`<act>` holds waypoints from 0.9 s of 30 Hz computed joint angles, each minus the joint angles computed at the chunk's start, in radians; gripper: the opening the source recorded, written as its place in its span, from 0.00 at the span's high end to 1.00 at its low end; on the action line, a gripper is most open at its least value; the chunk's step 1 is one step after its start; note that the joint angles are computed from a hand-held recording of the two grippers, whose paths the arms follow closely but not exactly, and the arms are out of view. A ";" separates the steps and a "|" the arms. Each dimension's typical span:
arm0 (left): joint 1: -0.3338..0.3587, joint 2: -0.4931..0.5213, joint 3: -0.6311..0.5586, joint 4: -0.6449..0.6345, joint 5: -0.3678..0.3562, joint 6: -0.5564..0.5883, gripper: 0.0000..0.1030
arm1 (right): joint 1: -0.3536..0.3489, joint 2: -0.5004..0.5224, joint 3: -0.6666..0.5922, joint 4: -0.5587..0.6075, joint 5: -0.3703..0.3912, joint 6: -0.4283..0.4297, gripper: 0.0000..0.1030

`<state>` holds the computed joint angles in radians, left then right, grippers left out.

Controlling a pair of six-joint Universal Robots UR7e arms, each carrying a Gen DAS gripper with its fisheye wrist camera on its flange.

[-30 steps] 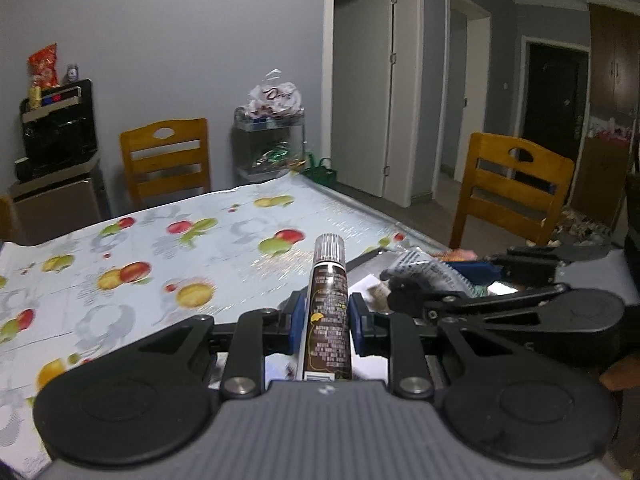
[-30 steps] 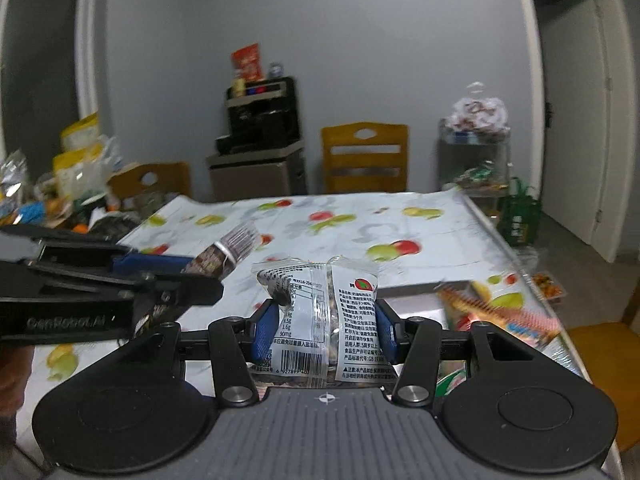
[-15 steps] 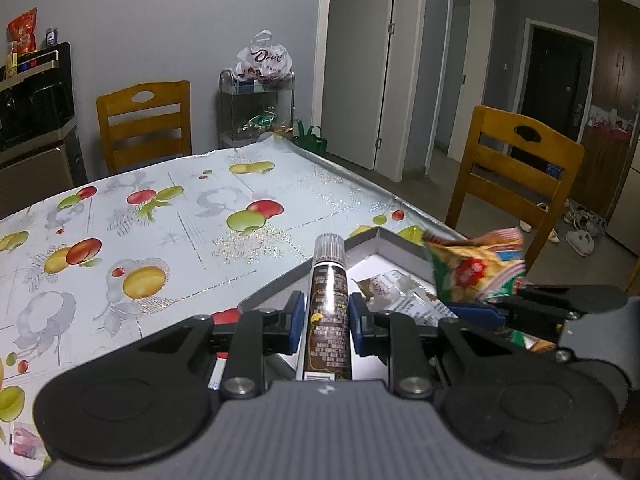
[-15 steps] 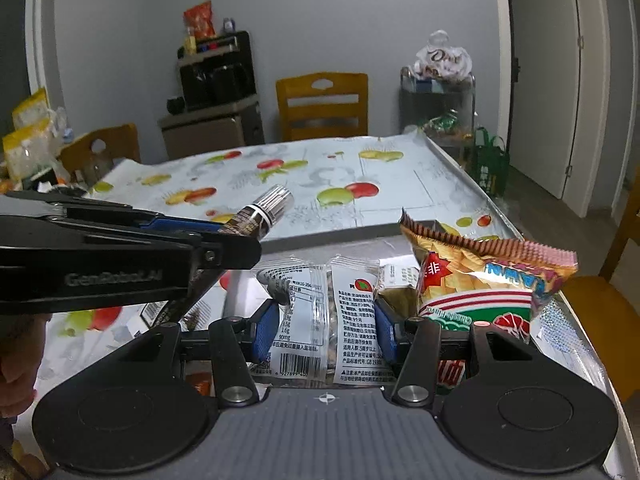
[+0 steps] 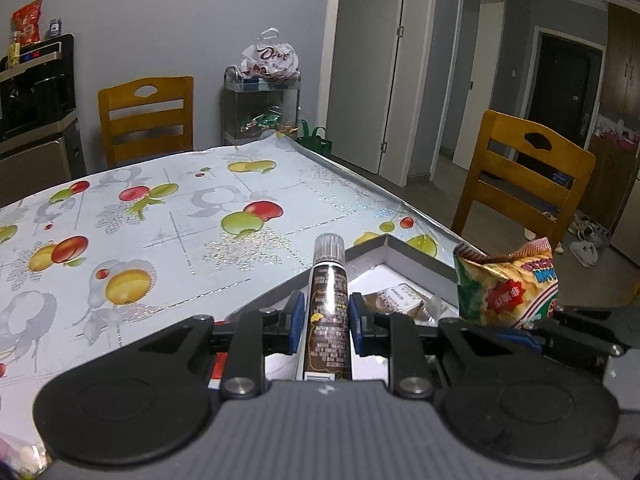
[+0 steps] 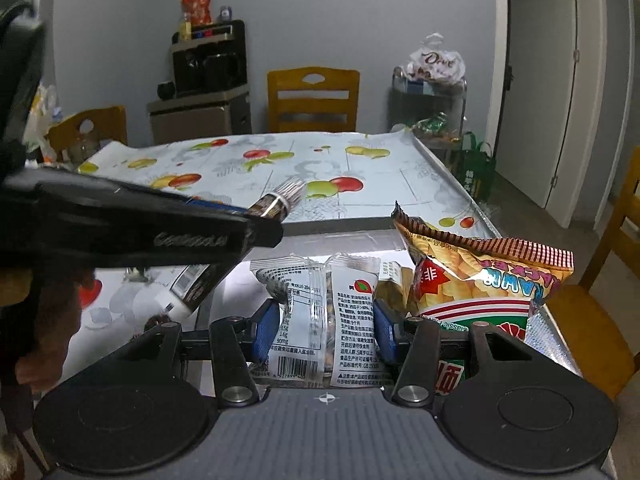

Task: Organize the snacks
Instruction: 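Lower both grippers into the tray and open them to release the items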

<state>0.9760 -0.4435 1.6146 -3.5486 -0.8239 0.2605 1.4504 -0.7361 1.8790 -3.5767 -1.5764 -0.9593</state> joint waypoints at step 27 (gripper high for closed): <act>0.035 0.034 -0.057 0.071 -0.036 -0.020 0.81 | 0.006 0.008 -0.027 0.061 -0.012 0.021 0.51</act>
<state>1.0114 -0.4100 1.5576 -3.4781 -0.8602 0.2409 1.4567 -0.7285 1.8518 -3.5154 -1.5882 -0.9386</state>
